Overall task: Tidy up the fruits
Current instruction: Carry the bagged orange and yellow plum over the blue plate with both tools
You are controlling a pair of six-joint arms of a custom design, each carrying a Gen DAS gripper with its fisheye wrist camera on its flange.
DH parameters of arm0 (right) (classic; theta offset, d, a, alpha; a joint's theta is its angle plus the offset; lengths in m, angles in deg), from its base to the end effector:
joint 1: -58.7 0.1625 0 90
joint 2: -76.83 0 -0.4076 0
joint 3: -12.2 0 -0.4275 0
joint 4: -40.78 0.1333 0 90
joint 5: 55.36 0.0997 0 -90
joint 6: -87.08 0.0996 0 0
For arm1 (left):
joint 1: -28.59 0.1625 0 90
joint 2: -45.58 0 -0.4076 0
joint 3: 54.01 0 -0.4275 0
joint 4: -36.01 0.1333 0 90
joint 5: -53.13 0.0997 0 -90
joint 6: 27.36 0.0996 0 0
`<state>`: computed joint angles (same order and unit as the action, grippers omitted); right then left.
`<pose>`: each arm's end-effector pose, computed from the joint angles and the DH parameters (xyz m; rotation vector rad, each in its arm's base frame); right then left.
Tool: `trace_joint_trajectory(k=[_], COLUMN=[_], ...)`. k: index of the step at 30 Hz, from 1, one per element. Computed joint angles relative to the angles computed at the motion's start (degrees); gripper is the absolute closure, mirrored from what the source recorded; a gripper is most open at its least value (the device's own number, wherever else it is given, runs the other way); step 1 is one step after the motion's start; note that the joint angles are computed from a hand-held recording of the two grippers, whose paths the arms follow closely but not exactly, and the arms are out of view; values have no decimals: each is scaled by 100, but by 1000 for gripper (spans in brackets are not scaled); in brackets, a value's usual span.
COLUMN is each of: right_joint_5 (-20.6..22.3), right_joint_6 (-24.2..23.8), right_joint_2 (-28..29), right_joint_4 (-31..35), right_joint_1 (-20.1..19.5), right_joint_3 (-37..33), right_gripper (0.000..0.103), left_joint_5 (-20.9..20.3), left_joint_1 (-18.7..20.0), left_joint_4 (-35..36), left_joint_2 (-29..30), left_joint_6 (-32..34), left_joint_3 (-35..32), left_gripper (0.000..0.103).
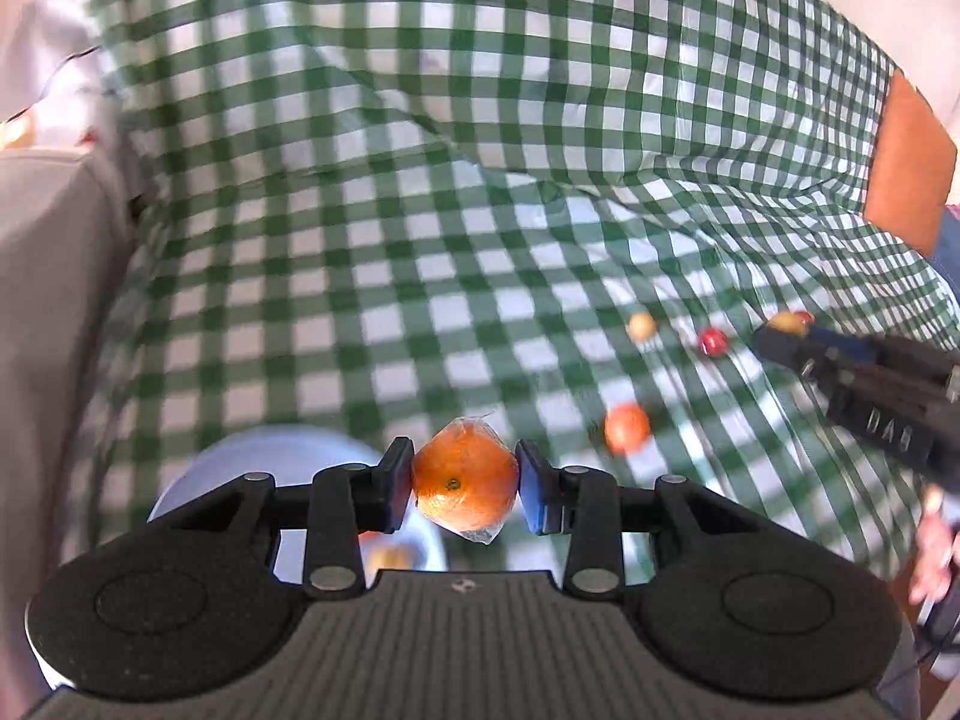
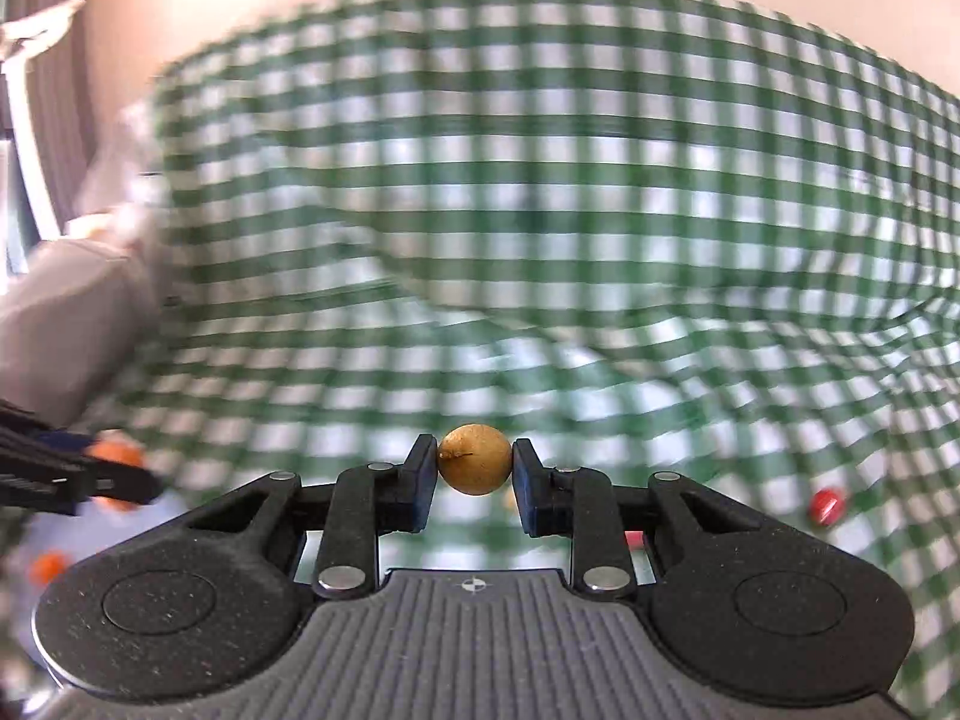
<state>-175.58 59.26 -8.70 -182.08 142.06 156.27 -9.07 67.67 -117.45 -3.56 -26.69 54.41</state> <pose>0.0404 -0.3719 0.2769 -0.0343 -2.0135 1.2705 -0.3454 -0.5120 0.0227 1.1565 2.4491 -0.3741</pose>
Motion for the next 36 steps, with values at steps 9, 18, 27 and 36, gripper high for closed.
trace_joint_trajectory(k=[9,18,27,36], right_joint_5=[-1231,-1724,-2071,-2172], right_joint_6=[1632,2187,2269,2269], right_joint_2=[729,1576,1758,1773], right_joint_4=[881,1192,1153,1064], right_joint_1=[2277,3514,3931,4031], right_joint_3=[208,-117,-196,-171], right_gripper=[75,75,75,75], left_joint_5=[429,524,447,465], left_joint_1=[-70,-74,-184,-193], left_joint_4=[533,751,658,679], left_joint_2=[-1998,-3210,-3588,-3598], left_joint_6=[-349,-530,-569,-584], left_joint_3=[1487,2118,2327,2315], left_gripper=[62,62,62,62])
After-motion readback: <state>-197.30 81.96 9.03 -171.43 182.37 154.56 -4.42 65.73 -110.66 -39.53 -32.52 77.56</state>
